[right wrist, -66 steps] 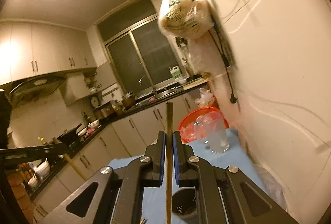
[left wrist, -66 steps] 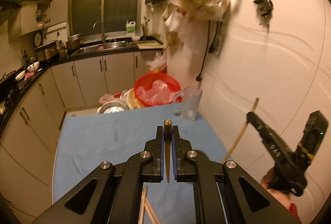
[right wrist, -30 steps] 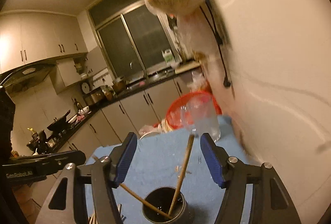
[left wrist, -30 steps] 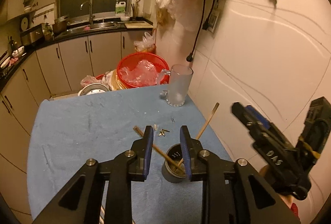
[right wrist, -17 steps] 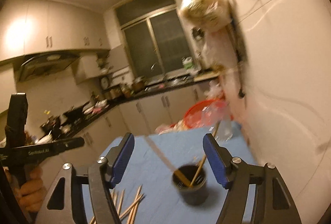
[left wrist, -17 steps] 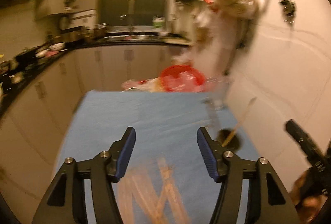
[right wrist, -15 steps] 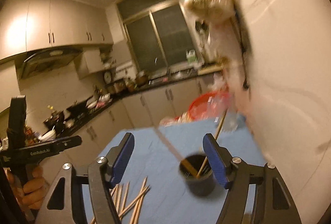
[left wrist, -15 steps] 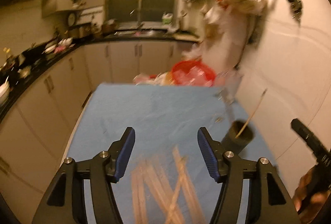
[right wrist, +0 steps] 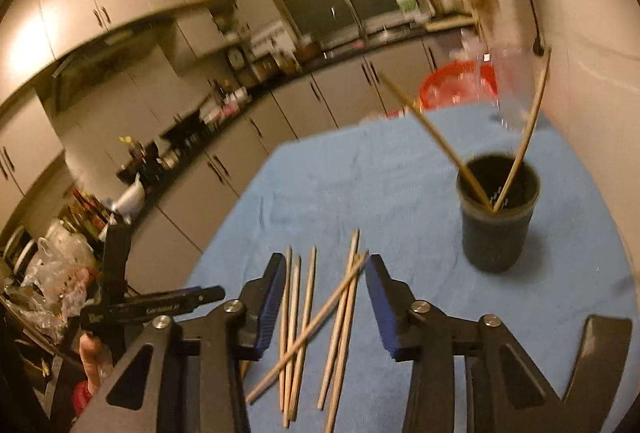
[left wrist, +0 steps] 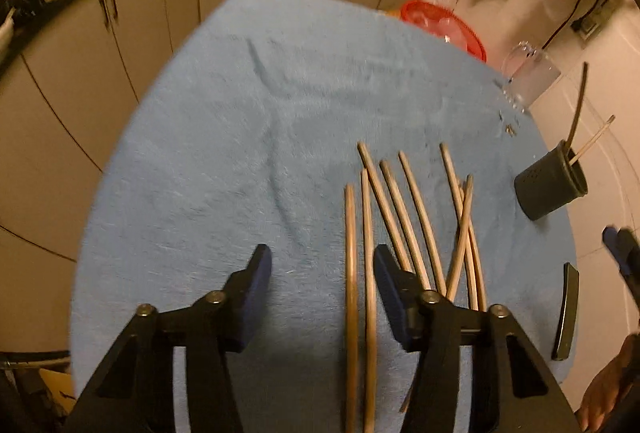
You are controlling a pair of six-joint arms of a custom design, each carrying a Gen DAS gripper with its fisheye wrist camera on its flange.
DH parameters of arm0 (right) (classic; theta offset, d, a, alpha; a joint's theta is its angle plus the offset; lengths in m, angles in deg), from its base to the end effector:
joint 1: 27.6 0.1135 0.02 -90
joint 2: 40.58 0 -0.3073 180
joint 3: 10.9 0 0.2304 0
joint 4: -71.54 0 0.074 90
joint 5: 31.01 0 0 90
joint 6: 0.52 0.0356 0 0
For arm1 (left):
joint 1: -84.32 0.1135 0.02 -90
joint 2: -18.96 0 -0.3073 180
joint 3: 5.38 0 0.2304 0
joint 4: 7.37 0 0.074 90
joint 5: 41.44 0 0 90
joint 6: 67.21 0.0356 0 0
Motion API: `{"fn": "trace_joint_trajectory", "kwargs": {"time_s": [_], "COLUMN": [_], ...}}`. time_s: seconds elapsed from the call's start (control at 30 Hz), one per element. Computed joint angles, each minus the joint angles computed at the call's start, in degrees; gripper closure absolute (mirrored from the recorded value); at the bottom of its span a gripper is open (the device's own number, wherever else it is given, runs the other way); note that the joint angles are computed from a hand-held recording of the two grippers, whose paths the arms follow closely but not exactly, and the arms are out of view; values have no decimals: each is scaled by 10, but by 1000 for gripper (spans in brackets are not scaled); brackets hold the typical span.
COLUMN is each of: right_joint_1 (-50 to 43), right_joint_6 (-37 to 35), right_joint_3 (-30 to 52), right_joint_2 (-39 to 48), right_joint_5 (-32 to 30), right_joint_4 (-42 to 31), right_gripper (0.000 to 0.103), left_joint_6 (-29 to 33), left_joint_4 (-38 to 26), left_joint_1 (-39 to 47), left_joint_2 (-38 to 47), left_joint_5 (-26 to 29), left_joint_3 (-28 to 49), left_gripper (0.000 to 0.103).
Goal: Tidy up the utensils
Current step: 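Grasp another chopstick with the left gripper while the right gripper grasps one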
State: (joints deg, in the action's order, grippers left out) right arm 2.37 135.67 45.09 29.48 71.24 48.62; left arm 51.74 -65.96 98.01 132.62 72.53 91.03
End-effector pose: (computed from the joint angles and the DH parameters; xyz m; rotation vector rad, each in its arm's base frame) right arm 0.1992 0.1061 0.2809 0.4352 2.2031 0.5003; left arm 0.3818 0.0781 0.2234 0.4342 2.6986 -0.4169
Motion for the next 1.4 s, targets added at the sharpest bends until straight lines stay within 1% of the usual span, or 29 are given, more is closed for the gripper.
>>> {"fn": "trace_joint_trajectory", "kwargs": {"time_s": [0.03, 0.07, 0.1, 0.13, 0.23, 0.37, 0.4, 0.43, 0.47, 0.6, 0.7, 0.73, 0.8, 0.9, 1.0, 1.2, 1.23, 1.27, 1.33, 1.4], "right_joint_1": [1, 2, 3, 1, -1, -7, -11, -15, -17, -33, -62, -68, -85, -105, -114, -129, -130, -128, -130, -125], "right_joint_6": [5, 9, 12, 12, 13, 12, 13, 13, 13, 8, 13, 17, 24, 45, 51, 49, 48, 46, 46, 43], "right_joint_3": [3, 3, 0, 0, -1, 7, 6, 11, 17, 49, 79, 87, 126, 171, 206, 260, 260, 257, 249, 232], "right_joint_2": [9, 14, 15, 17, 11, 16, 19, 23, 33, 91, 155, 176, 229, 293, 332, 402, 407, 408, 405, 388], "right_joint_5": [-5, -8, -7, -7, 2, -1, -6, -11, -17, -57, -107, -119, -145, -170, -165, -181, -180, -171, -182, -173], "right_joint_4": [-6, -8, -5, -4, -17, -27, -25, -28, -30, -28, -16, -10, -26, -42, -63, -93, -88, -77, -60, -37], "right_gripper": [64, 64, 64, 64, 64, 64, 64, 64, 64, 64, 64, 67, 73, 77, 78, 80, 83, 90, 94, 95], "left_joint_6": [-4, -19, -32, -37, -42, -55, -57, -63, -74, -79, -68, -67, -56, -46, -42, -38, -38, -38, -32, -30], "left_joint_4": [-4, -8, -14, -10, -27, 5, 19, 39, 44, 70, 79, 85, 96, 108, 114, 126, 126, 129, 124, 117], "left_joint_1": [-9, -21, -30, -38, -56, -84, -88, -95, -101, -83, -64, -64, -59, -58, -59, -61, -63, -67, -57, -51], "left_joint_2": [12, 29, 41, 51, 80, 80, 72, 65, 67, 55, 51, 49, 40, 34, 32, 31, 33, 34, 36, 39], "left_joint_5": [-6, -21, -29, -34, -38, -71, -80, -104, -116, -130, -115, -114, -116, -120, -118, -116, -117, -121, -113, -89], "left_joint_3": [9, 21, 37, 43, 72, 56, 45, 31, 34, 9, -3, -9, -24, -35, -40, -48, -45, -44, -36, -33], "left_gripper": [63, 68, 71, 72, 74, 83, 90, 93, 95, 95, 95, 95, 94, 94, 94, 94, 94, 94, 95, 95]}}
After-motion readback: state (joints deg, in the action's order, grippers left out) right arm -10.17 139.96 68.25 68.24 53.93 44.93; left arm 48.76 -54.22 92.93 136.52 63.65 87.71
